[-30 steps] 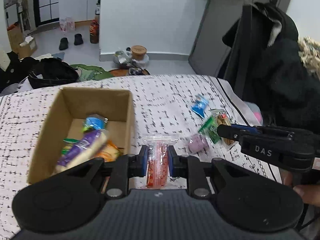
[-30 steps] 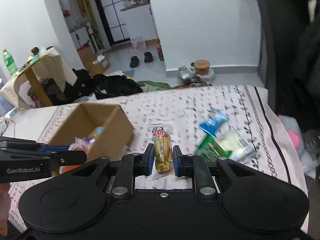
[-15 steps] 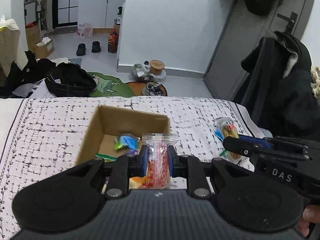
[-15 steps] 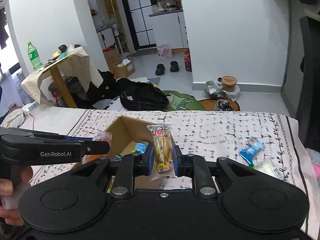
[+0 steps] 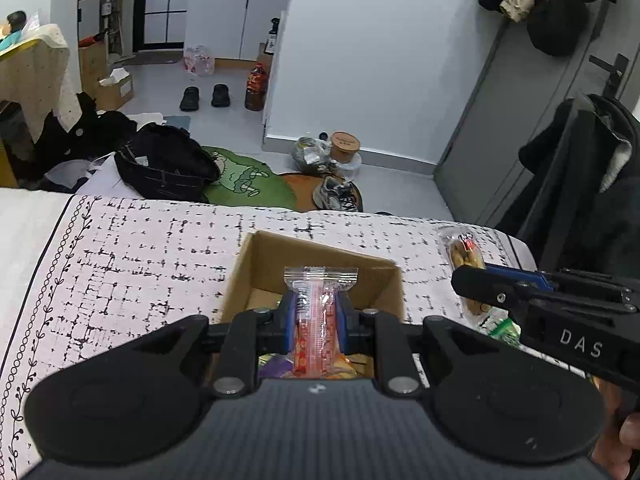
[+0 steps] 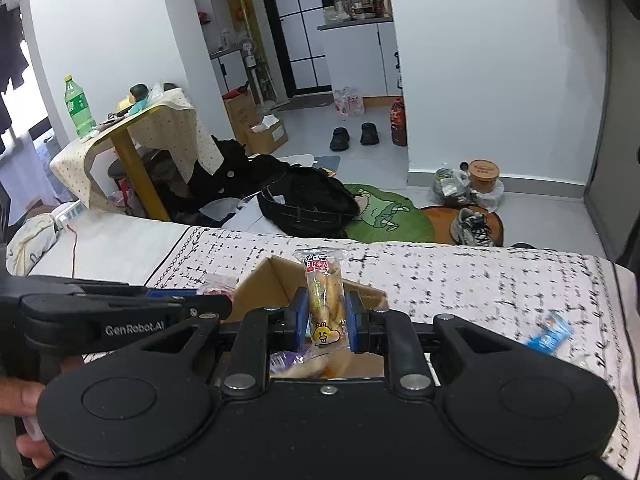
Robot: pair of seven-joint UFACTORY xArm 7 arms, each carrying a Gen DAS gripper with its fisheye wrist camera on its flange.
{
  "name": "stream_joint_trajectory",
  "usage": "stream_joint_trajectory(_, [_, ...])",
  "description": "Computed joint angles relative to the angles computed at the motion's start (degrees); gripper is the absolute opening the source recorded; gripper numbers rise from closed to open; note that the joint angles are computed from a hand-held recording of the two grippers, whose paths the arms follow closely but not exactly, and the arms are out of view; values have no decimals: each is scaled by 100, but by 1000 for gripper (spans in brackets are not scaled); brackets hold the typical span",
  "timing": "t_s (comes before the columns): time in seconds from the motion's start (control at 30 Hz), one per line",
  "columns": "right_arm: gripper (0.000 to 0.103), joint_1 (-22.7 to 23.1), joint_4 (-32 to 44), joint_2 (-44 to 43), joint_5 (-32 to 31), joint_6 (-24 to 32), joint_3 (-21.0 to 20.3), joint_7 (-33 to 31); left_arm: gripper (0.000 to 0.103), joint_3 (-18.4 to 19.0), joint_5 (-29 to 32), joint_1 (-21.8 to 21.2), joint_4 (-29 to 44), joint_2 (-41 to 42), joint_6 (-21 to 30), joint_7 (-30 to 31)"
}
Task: Organize snacks
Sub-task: 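Carry the pink candy and yellow stick over the box and open both grippers, then withdraw both open grippers from the box toward the remaining snacks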
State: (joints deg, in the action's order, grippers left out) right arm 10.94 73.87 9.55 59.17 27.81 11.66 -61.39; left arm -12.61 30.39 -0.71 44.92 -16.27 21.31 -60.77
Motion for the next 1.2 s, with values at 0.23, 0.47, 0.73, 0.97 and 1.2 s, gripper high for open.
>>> stream_joint_trajectory(0.23, [20, 92, 268, 447, -337, -249, 164, 352, 19, 168, 60, 95, 41, 299, -189, 24])
stream_joint_trajectory(0.47, [20, 54, 231, 656, -642, -401, 321, 662, 20, 393, -46, 53, 102, 732, -452, 55])
stream_joint_trajectory(0.73, [24, -89, 328, 827, -665, -411, 443, 883, 23, 437, 213, 64, 38, 760, -546, -259])
stream_joint_trajectory(0.97, [51, -250, 135, 659, -239, -535, 521, 701, 52, 392, 141, 19, -15, 543, -314, -285])
stream_joint_trajectory(1.2, [81, -389, -194, 217, 670, -585, 325, 26, 79, 109, 290, 30, -47, 252, 55, -757])
